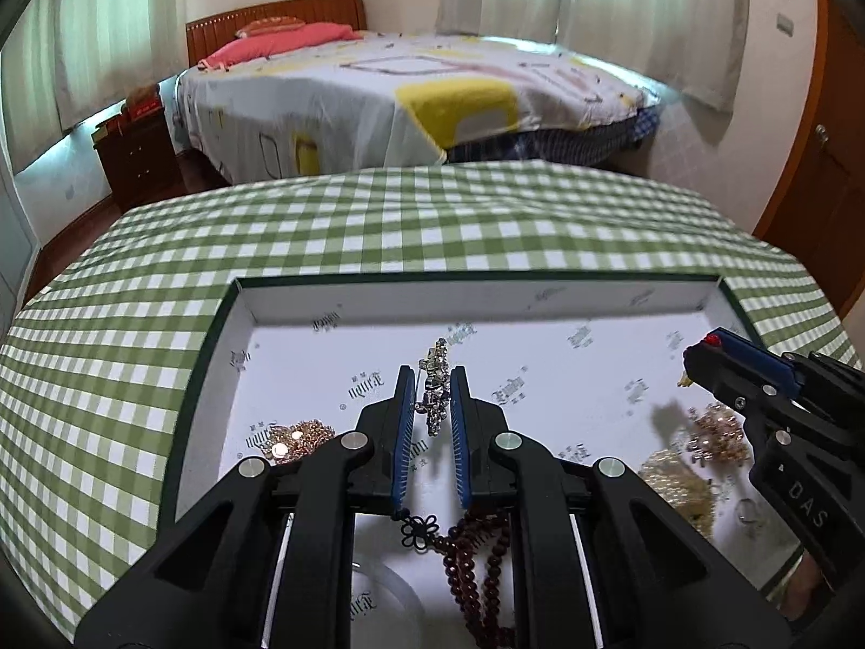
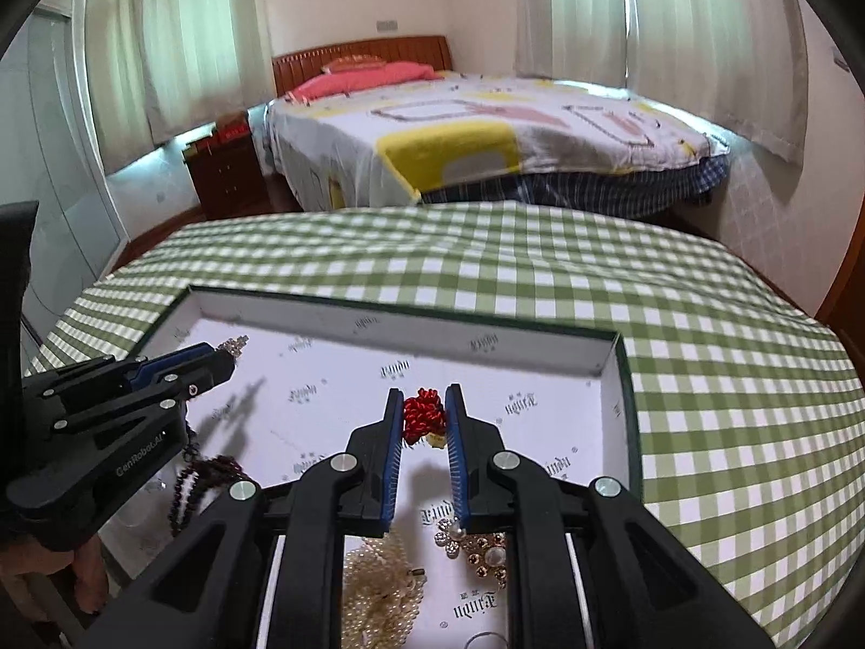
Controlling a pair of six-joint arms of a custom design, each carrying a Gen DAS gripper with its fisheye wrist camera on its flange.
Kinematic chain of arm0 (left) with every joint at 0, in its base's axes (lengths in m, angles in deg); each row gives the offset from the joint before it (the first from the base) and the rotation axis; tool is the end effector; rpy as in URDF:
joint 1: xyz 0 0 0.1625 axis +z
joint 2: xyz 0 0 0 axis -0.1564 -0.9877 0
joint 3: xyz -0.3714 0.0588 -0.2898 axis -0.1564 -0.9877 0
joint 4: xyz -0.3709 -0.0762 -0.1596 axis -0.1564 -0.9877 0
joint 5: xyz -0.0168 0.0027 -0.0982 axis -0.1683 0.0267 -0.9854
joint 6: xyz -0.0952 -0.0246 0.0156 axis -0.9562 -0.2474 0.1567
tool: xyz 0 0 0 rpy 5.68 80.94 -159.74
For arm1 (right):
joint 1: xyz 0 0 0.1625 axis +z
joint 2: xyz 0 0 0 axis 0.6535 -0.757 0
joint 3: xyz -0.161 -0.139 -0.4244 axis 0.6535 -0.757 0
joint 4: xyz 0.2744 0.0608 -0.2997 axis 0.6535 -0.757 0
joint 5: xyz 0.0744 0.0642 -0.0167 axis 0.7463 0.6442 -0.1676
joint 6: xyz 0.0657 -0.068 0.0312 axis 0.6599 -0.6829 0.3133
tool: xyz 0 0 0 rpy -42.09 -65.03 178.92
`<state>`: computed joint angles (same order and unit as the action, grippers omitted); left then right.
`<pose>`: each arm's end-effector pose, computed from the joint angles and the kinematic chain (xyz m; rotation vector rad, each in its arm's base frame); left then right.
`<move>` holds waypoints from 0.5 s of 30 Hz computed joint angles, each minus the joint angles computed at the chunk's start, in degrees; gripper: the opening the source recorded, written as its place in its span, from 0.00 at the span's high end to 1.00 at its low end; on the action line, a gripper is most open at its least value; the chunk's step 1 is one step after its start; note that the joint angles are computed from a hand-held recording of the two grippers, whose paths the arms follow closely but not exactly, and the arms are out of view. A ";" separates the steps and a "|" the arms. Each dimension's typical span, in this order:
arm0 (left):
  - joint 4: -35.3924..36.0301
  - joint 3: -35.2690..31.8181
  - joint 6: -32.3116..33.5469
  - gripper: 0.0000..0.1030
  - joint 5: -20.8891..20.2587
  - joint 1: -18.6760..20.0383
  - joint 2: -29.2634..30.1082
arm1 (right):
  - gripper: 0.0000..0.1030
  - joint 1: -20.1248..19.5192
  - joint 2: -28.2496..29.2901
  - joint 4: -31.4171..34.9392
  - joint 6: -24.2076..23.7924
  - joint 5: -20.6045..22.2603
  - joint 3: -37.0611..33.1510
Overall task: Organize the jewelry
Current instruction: 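Open both tools to drop the red tassel and silver pin into the box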
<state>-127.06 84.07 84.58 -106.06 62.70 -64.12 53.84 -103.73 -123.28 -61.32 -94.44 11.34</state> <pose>-0.3164 -0.7861 0.0924 0.4561 2.2692 -0.8673 0.1595 -0.7965 0.2415 0.6067 -2.3657 0.8588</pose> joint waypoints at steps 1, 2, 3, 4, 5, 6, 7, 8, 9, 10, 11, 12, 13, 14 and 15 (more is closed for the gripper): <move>0.65 -0.35 -0.25 0.87 0.03 0.09 0.15 | 0.84 -0.07 0.16 0.46 0.11 -0.17 -0.32; 1.54 -0.63 -0.70 0.87 0.04 0.16 0.20 | 0.84 -0.13 0.31 0.95 0.26 -0.42 -0.60; 2.51 -1.02 -1.11 0.87 0.07 0.18 0.28 | 0.84 -0.19 0.42 1.54 0.44 -0.61 -0.87; 3.70 -1.45 -1.56 0.87 -0.02 0.23 0.37 | 0.84 -0.24 0.50 1.96 0.55 -0.70 -1.06; 4.82 -1.74 -2.07 0.87 0.02 0.27 0.41 | 0.84 -0.26 0.50 2.14 0.66 -0.77 -1.07; 5.53 -1.97 -2.51 0.87 0.13 0.31 0.47 | 0.84 -0.25 0.46 2.18 0.75 -0.80 -1.03; 6.34 -2.26 -3.04 0.87 0.08 0.37 0.51 | 0.84 -0.24 0.51 2.45 0.82 -0.83 -1.24; 6.90 -2.41 -3.46 0.87 0.07 0.40 0.51 | 0.84 -0.22 0.54 2.59 0.88 -0.94 -1.29; 7.28 -2.38 -3.82 0.87 0.04 0.42 0.45 | 0.84 -0.21 0.54 2.68 1.01 -1.09 -1.27; 7.66 -2.44 -4.08 0.87 0.03 0.44 0.44 | 0.83 -0.22 0.50 2.78 1.07 -1.11 -1.23; 7.64 -2.40 -4.09 0.87 0.21 0.40 0.46 | 0.83 -0.23 0.46 2.74 1.06 -1.08 -1.15; 7.51 -2.36 -3.94 0.87 0.38 0.35 0.45 | 0.83 -0.25 0.40 2.67 1.02 -1.02 -1.00; 7.49 -2.46 -3.76 0.87 0.47 0.29 0.52 | 0.83 -0.24 0.35 2.70 1.04 -1.00 -0.93; 7.68 -2.59 -3.54 0.86 0.67 0.25 0.62 | 0.82 -0.25 0.29 2.66 1.07 -0.96 -0.81; 7.81 -2.63 -3.49 0.85 0.86 0.20 0.68 | 0.82 -0.28 0.43 2.95 1.09 -0.91 -1.26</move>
